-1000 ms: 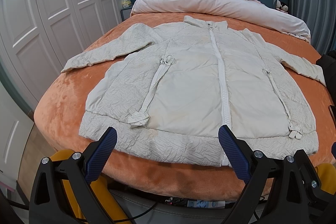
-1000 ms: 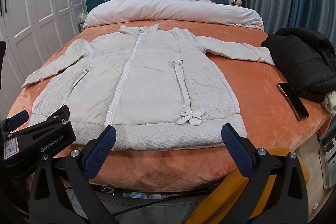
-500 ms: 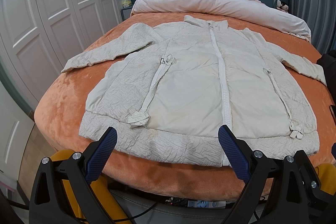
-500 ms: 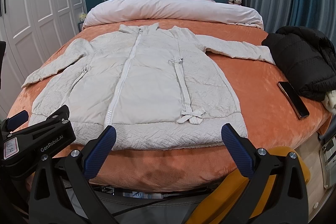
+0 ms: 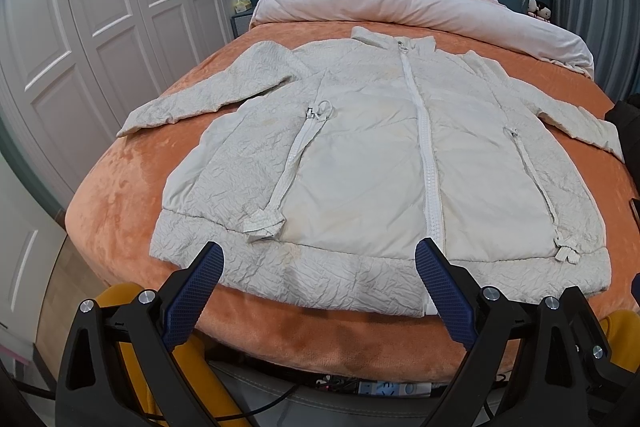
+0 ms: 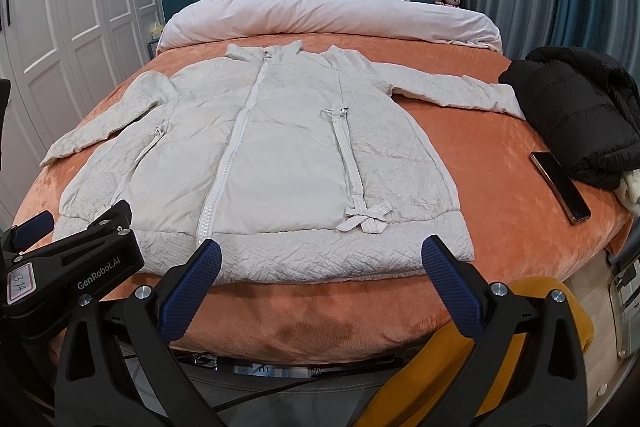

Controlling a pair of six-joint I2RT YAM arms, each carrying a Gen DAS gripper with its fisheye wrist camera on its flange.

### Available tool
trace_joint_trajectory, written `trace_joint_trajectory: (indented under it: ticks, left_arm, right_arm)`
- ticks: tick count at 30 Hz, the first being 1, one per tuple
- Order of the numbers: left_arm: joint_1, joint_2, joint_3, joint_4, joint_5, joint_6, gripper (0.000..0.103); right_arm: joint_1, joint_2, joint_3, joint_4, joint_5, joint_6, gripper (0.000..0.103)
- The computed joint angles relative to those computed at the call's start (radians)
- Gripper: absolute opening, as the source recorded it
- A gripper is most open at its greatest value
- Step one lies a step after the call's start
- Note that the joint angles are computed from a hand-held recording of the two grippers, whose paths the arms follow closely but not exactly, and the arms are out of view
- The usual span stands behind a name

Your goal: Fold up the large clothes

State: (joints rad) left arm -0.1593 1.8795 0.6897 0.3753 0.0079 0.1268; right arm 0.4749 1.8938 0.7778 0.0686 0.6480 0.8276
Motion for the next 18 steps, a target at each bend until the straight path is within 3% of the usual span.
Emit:
trace_joint_trajectory:
  ticks: [10,15,18]
  left_arm:
    - [0.021,0.047,0.045,-0.006,0.018,-0.002,0.095]
    - [0.066,0.141,0.200,-0.100,0.077,-0.006,0.095]
    - [0.076,0.191,0.281,-0.099,0.066,-0.025,0.095]
  right_arm:
    - [-0.067,0.041,-0.028,0.076,-0.042,-0.028,0.098]
    - [-0.273,0.023,-0.124,0.260,-0.152,-0.115,0.098]
    - [-0.445,0.025,-0.147,0.377,-0.236,-0.222,0.098]
